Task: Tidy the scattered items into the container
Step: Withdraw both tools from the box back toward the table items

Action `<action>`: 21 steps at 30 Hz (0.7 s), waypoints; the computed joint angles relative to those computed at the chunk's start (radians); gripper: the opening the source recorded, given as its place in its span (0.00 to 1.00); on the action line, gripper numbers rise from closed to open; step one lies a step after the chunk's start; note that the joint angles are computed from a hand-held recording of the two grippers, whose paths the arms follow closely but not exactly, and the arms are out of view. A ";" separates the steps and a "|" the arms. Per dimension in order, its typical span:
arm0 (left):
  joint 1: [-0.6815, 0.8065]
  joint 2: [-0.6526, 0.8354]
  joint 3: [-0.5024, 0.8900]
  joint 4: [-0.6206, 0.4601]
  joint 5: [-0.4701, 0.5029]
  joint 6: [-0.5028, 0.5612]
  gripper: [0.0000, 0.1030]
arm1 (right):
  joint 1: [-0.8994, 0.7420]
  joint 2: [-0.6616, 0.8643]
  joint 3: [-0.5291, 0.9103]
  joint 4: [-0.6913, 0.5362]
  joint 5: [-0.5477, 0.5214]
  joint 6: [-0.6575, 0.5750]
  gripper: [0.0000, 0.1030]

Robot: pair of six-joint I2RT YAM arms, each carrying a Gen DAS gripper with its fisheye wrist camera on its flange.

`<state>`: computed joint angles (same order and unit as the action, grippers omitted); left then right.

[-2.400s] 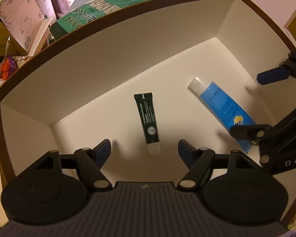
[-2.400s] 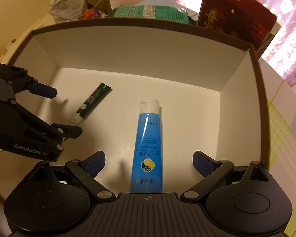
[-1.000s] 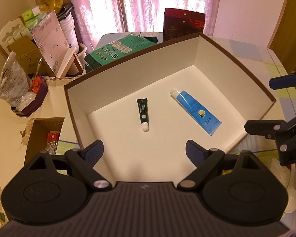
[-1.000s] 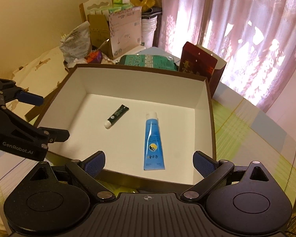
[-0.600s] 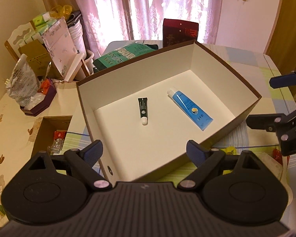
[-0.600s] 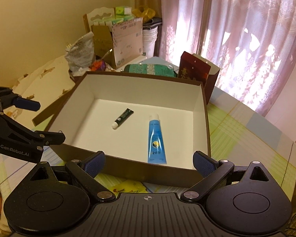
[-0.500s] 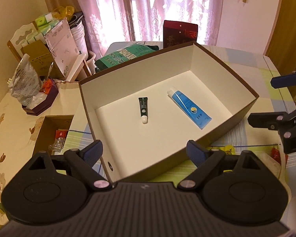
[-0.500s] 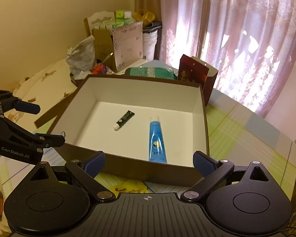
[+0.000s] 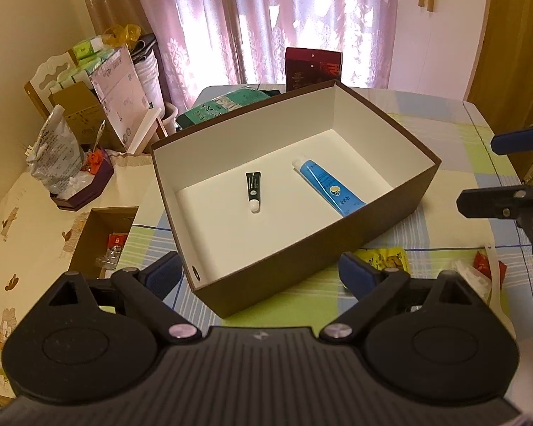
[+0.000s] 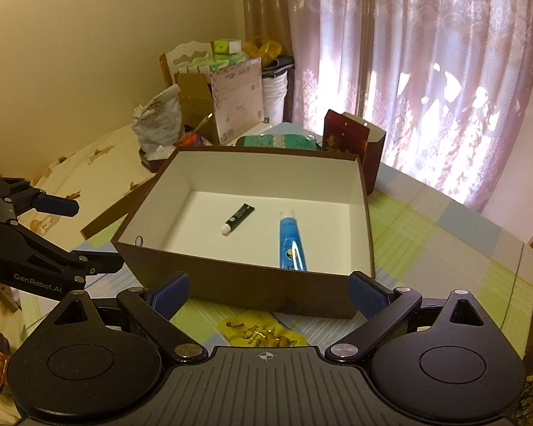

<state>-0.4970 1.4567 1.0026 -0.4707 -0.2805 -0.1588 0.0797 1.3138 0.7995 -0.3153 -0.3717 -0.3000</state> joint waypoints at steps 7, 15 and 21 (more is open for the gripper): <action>-0.045 -0.074 -0.060 -0.008 -0.024 -0.040 0.91 | -0.027 -0.121 -0.088 0.003 -0.012 -0.004 0.97; -0.094 -0.136 -0.101 -0.029 -0.055 -0.078 0.91 | -0.076 -0.214 -0.155 -0.009 -0.054 0.007 0.97; -0.116 -0.173 -0.127 -0.042 -0.062 -0.105 0.91 | -0.120 -0.320 -0.221 0.022 -0.078 0.034 0.97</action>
<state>-0.6126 1.2838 0.8756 -0.5131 -0.3427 -0.2643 -0.0400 0.9937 0.5783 -0.2934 -0.4500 -0.2662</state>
